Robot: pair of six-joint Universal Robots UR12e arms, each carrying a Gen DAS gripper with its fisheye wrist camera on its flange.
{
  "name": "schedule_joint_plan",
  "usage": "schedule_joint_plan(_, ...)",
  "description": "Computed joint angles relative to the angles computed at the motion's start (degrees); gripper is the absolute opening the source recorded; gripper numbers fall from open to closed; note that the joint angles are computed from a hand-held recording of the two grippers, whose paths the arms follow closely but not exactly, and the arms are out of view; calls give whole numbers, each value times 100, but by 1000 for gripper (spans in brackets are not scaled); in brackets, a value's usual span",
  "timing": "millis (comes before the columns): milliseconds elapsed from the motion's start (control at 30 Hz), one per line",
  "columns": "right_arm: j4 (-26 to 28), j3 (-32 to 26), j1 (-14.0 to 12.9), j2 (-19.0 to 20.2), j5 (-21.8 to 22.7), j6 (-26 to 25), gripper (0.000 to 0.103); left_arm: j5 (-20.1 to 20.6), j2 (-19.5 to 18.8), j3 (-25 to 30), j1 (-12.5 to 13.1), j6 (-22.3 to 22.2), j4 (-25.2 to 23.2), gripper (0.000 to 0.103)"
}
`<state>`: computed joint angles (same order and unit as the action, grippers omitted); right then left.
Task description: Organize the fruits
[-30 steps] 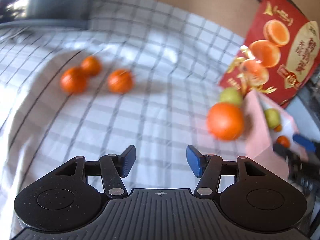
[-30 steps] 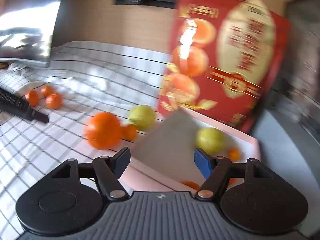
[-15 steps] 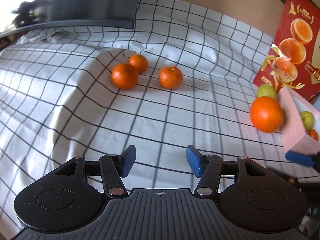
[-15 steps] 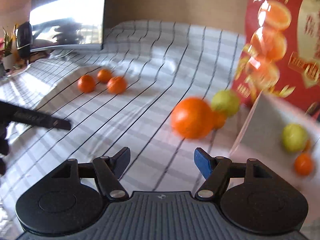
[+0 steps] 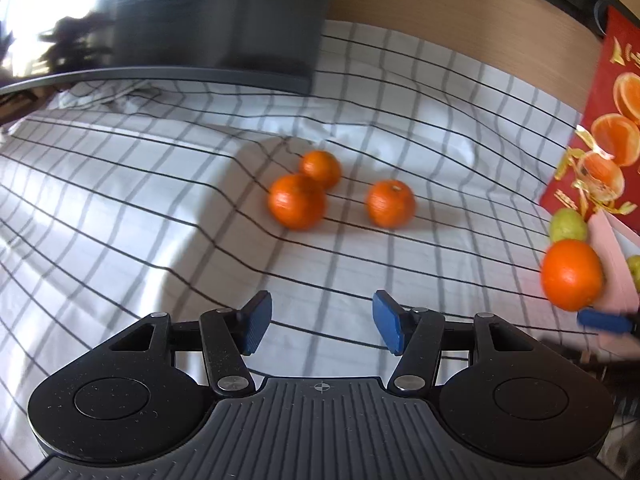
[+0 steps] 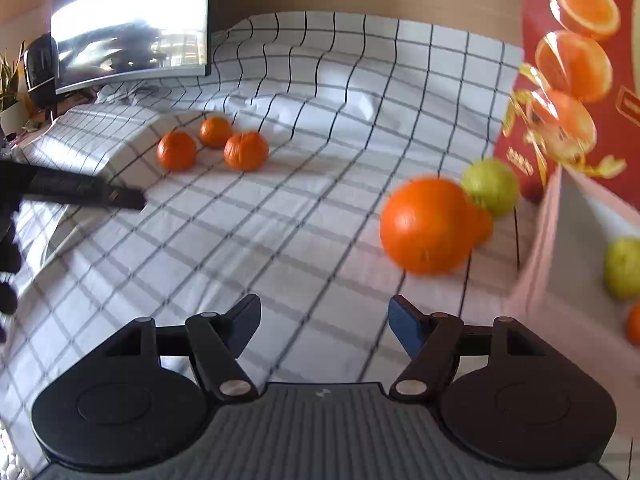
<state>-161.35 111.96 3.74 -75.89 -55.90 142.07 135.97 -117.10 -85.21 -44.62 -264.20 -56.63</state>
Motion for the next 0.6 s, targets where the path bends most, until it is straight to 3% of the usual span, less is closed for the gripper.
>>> schedule_joint_plan(267, 276, -822, 598, 390, -133, -107, 71, 181, 287, -693, 92, 65, 1004, 61)
schedule_joint_plan(467, 92, -1160, 994, 757, -22, -158, 71, 179, 424, -912, 182, 193, 1198, 61)
schedule_joint_plan(600, -300, -1342, 1214, 1051, -397, -44, 71, 163, 497, -1030, 181, 95, 1253, 61)
